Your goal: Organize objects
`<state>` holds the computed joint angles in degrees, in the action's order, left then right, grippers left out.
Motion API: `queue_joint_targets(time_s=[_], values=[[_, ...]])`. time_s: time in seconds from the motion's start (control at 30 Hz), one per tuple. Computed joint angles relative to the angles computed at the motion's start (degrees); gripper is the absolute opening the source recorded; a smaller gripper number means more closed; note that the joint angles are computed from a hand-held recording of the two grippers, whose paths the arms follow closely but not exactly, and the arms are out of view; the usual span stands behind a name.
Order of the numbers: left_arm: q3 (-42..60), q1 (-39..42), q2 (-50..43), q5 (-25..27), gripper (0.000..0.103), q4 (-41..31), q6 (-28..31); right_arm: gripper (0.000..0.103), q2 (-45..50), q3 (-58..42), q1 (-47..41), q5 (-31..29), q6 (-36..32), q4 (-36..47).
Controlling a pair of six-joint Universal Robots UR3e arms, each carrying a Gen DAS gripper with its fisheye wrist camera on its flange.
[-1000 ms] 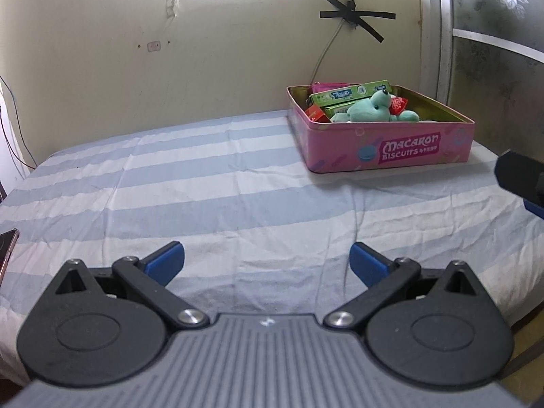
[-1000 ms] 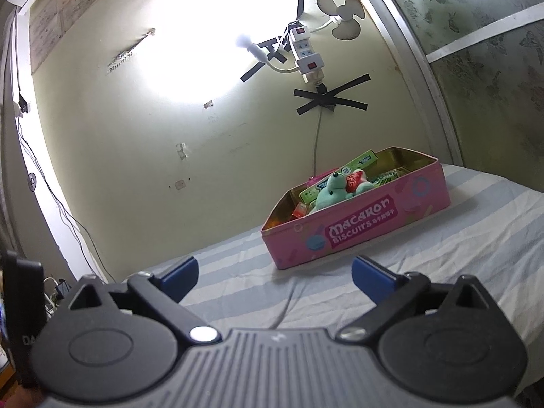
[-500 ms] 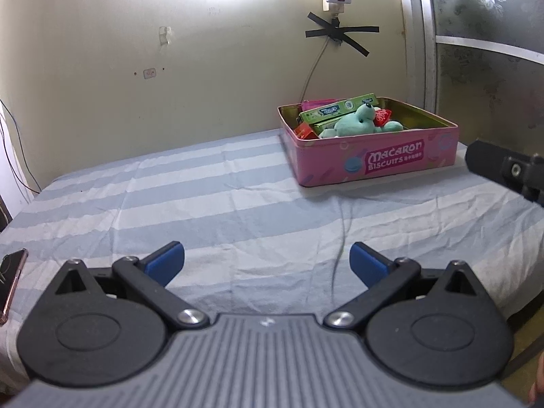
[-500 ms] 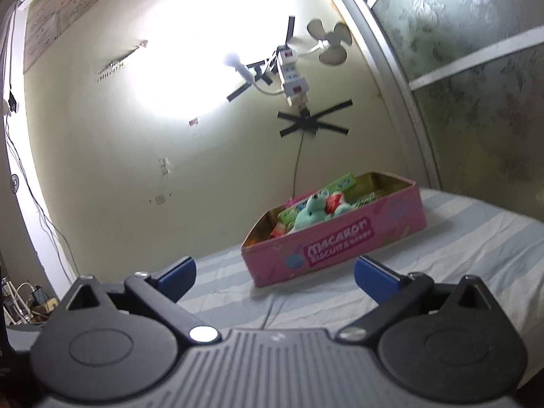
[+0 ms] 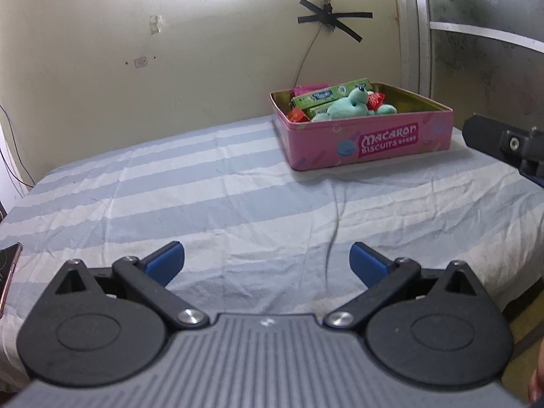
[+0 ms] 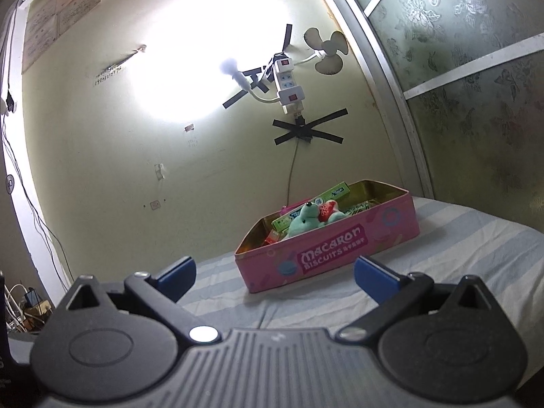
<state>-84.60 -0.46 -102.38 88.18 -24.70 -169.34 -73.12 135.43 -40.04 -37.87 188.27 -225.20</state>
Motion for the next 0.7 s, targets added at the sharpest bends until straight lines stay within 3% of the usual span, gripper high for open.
queue_joint_targets(time_s=[0.7], values=[[1.2,2.0,-0.2,-2.3,0.103,-4.0,-0.8,0.103,-0.3,0.1,0.4,-0.1,-0.6,1.7]])
